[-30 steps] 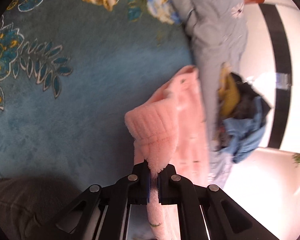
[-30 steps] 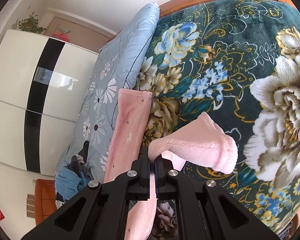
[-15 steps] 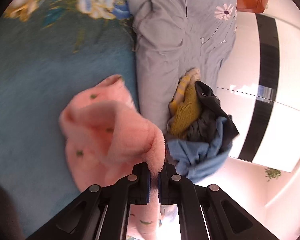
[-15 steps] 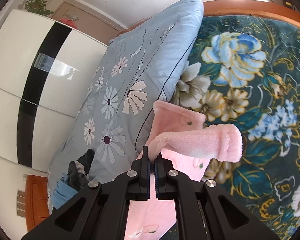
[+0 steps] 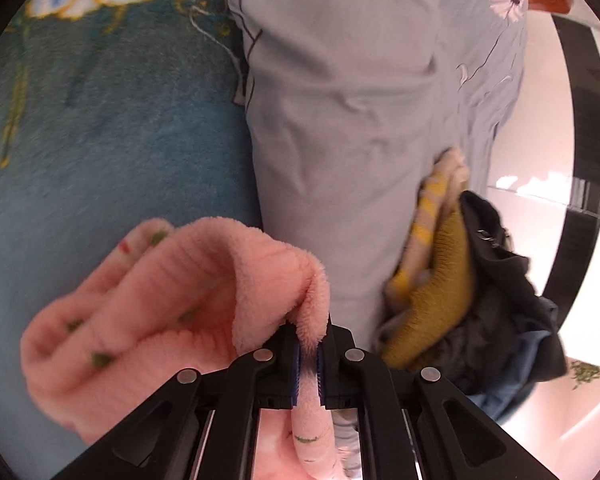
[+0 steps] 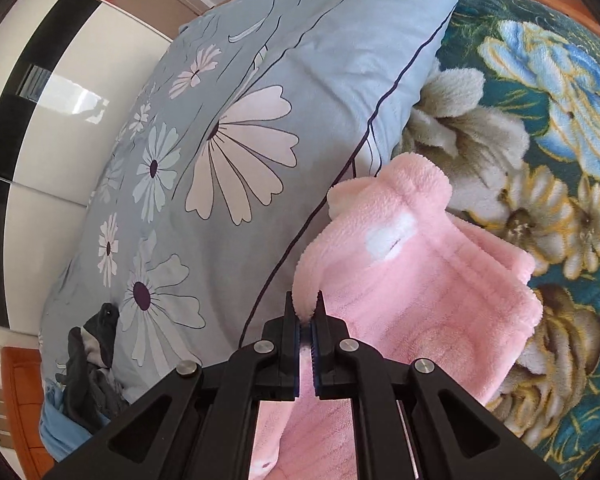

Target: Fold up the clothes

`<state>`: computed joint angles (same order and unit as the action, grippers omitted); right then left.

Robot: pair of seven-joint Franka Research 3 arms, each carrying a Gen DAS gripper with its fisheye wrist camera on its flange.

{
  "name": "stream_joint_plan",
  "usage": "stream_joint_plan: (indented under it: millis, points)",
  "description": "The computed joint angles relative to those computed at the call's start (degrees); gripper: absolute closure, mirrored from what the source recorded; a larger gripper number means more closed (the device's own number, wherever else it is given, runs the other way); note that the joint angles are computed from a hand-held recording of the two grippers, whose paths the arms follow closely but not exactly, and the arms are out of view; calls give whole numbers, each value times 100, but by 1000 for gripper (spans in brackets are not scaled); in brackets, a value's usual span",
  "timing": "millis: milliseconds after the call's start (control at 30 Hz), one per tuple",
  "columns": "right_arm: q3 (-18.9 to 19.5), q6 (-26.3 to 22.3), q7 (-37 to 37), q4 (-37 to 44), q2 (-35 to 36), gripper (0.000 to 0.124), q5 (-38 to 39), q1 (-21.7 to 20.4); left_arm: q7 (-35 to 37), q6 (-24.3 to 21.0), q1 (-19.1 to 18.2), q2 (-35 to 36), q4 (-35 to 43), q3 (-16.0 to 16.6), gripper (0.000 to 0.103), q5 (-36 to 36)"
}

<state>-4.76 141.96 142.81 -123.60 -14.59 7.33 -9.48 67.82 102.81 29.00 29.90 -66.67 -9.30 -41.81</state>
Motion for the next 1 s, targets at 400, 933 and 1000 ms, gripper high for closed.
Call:
stream_joint_plan:
  millis: [400, 933, 1000]
  points:
    - [-8, 329, -846, -194, -364, 74, 133, 130, 1653, 14, 55, -805, -377, 126, 41, -62]
    - [300, 705, 108, -3134, -3304, 54, 590, -684, 1930, 1005, -380, -2705, -4014, 1279, 35, -322]
    - [229, 1048, 27, -3135, -3006, 54, 819, -512, 1951, 1198, -477, -2683, -4062, 1255, 35, -438]
